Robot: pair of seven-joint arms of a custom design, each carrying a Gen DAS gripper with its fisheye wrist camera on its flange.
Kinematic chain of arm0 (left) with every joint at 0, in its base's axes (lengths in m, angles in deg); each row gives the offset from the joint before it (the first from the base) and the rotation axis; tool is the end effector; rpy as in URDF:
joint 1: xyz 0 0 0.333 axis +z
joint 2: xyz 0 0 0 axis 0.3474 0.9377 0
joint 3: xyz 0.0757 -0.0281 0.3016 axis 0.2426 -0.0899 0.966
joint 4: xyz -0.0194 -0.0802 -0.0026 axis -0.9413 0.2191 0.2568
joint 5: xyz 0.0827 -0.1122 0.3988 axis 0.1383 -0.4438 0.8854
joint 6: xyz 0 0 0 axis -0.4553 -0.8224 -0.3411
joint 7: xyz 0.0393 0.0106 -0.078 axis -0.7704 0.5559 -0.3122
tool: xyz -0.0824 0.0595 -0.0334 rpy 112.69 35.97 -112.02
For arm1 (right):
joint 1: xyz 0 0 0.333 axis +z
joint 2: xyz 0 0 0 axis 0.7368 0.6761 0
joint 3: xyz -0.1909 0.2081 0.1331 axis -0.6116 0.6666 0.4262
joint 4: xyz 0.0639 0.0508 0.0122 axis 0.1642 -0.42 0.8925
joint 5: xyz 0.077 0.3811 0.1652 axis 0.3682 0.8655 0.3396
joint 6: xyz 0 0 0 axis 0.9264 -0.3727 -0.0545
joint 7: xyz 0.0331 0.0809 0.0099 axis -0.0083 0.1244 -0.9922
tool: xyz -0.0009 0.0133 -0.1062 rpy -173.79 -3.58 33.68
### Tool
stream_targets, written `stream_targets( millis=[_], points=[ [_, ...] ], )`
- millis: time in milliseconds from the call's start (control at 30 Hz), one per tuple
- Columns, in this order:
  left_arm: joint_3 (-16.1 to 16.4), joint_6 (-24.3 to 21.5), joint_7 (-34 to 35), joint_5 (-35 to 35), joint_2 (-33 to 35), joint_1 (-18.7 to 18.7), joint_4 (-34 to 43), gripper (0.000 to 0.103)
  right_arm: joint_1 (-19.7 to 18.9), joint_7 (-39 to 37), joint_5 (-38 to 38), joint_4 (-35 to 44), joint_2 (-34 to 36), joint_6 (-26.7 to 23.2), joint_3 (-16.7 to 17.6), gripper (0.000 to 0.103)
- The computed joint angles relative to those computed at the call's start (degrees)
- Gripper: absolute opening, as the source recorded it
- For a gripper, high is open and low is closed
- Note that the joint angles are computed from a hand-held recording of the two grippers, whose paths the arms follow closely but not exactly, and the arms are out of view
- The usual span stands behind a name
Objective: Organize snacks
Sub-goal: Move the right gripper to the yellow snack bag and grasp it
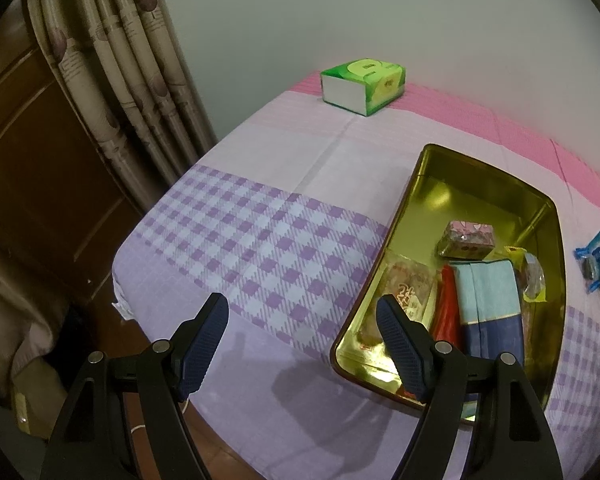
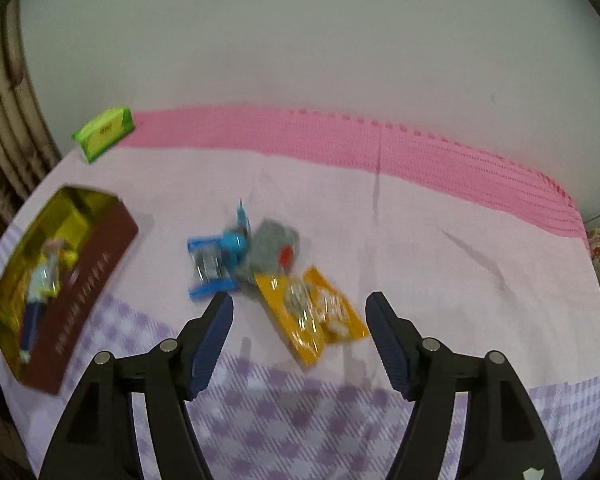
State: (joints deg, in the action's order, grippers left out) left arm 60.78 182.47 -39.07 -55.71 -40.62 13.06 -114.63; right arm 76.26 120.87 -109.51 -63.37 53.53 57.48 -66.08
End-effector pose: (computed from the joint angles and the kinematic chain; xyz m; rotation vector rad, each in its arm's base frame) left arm 0.4191 -0.2387 0.4986 -2.0142 1.5930 -0.3688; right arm 0.4080 0.3808 0.5065 -1.8356 1.8817 -0.6686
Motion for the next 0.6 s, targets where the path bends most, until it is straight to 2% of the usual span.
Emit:
stream_targets(
  millis=[133, 333, 600],
  points=[
    [-0.1, -0.3, 0.4, 0.4, 0.7, -0.1, 0.4, 0.077, 0.2, -0.3, -0.8, -1.4, 0.1, 0.5, 0.2, 0.067],
    [1.8, 2.7, 2.5, -4.1, 0.5, -1.0, -0.5, 0.077, -0.3, -0.2, -3.4, -3.5, -0.2, 1.7, 0.1, 0.068],
    [0.7, 0.6, 2.9, -4.6, 2.3, -0.8, 2.1, 0.077, -1.6, 0.5, -7.1, -3.5, 2.7, 4.7, -1.1, 0.068]
  ],
)
